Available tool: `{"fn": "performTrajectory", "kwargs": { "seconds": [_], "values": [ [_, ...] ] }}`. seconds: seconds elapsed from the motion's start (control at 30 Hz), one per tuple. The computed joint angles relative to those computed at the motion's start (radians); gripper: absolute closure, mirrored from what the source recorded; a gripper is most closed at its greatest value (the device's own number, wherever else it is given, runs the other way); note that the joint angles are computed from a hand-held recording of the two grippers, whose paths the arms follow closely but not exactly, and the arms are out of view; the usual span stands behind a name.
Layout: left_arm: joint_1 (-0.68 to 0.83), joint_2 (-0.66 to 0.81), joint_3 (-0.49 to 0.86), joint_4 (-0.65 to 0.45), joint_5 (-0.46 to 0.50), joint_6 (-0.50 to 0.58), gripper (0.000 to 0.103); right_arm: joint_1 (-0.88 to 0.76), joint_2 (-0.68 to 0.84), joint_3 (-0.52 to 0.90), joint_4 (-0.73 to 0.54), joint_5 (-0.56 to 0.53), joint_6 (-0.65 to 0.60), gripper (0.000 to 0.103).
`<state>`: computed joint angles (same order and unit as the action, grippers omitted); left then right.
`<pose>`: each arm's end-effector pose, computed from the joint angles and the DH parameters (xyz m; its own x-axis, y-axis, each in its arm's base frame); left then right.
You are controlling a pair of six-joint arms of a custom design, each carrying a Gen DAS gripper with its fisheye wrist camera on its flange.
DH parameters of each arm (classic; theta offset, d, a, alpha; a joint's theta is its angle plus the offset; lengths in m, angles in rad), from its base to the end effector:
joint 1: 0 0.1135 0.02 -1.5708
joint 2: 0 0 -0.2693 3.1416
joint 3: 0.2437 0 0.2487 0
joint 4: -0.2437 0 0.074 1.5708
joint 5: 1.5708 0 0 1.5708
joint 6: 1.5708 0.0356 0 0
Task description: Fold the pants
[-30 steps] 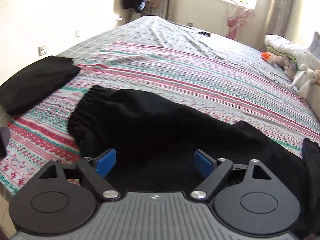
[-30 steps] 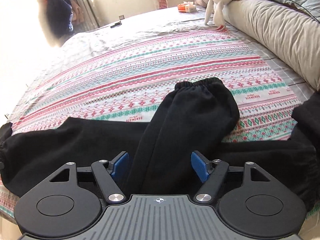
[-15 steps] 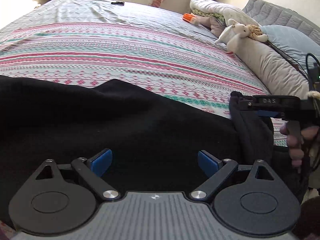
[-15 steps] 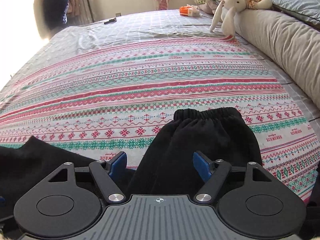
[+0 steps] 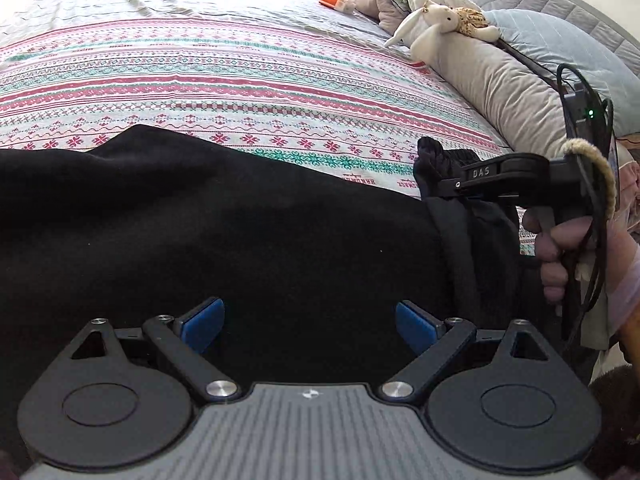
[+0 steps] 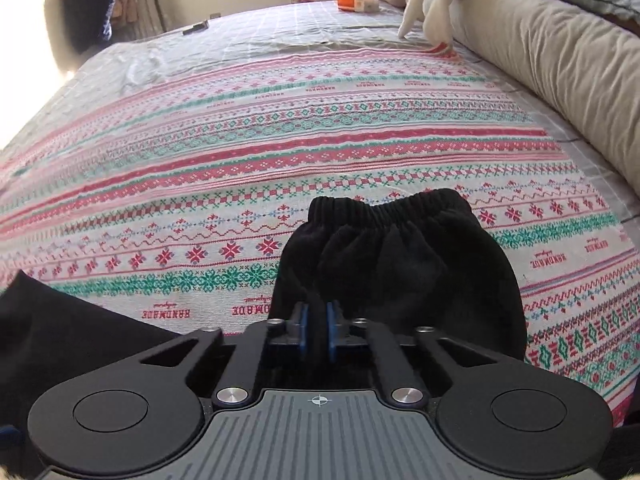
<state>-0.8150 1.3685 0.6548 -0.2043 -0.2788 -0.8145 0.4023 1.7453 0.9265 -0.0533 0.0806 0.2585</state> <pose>0.1809 -0.1777 0.1787 -0.7994 -0.1714 -0.5758 0.0051 0.9565 -0.2918 0.3194 0.1328 0.1596 -0.7687 -0.0502 -0.6376 -0.1511 0.9829 0.1048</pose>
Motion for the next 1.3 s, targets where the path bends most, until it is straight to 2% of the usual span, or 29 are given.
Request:
{"fn": "performTrajectory", "kwargs": {
  "seconds": [0.13,0.37,0.57,0.63,0.7,0.77,0.83,0.87,0.93,1.0,1.1,1.13,1.2,1.23,1.27,1.3],
  "values": [
    [-0.030,-0.010,-0.007,0.013,0.002,0.015,0.001,-0.053,-0.134,-0.080,0.012,-0.031,0.004,0.100],
    [-0.076,0.002,-0.006,0.067,0.038,0.081,0.002,-0.212,-0.389,-0.230,-0.049,-0.118,0.037,0.100],
    [-0.107,0.028,0.013,0.105,0.091,0.153,0.006,-0.341,-0.786,-0.365,-0.239,-0.161,-0.013,0.100],
    [-0.110,0.033,0.016,0.117,0.118,0.185,0.009,-0.420,-0.915,-0.407,-0.326,-0.217,-0.025,0.100],
    [-0.115,0.033,0.015,0.121,0.140,0.209,0.011,-0.555,-1.018,-0.470,-0.397,-0.319,-0.040,0.099],
    [-0.125,0.042,0.020,0.116,0.160,0.227,0.012,-0.650,-1.051,-0.528,-0.427,-0.373,-0.074,0.090],
    [-0.142,0.054,0.020,0.114,0.164,0.239,0.012,-0.754,-1.056,-0.589,-0.427,-0.430,-0.101,0.086],
    [-0.148,0.056,0.019,0.115,0.162,0.252,0.013,-0.830,-1.054,-0.614,-0.424,-0.502,-0.118,0.083],
    [-0.165,0.062,0.015,0.129,0.151,0.283,0.014,-1.001,-1.039,-0.651,-0.397,-0.679,-0.163,0.071],
    [-0.176,0.055,-0.004,0.149,0.142,0.311,0.017,-1.084,-1.017,-0.669,-0.340,-0.774,-0.176,0.062],
    [-0.188,0.050,-0.027,0.178,0.138,0.342,0.024,-1.090,-0.955,-0.685,-0.213,-0.806,-0.128,0.048],
    [-0.202,0.046,-0.037,0.186,0.131,0.347,0.027,-1.072,-0.923,-0.690,-0.167,-0.800,-0.116,0.048],
    [-0.219,0.059,-0.036,0.196,0.114,0.365,0.031,-0.984,-0.895,-0.711,-0.067,-0.696,-0.056,0.047],
    [-0.232,0.070,-0.030,0.192,0.096,0.373,0.032,-0.930,-0.908,-0.724,-0.036,-0.634,-0.030,0.051],
    [-0.245,0.077,-0.026,0.189,0.075,0.380,0.032,-0.888,-0.907,-0.731,-0.005,-0.585,-0.014,0.062],
    [-0.254,0.079,-0.025,0.189,0.058,0.387,0.032,-0.852,-0.927,-0.721,-0.024,-0.532,-0.009,0.092]
  ]
}}
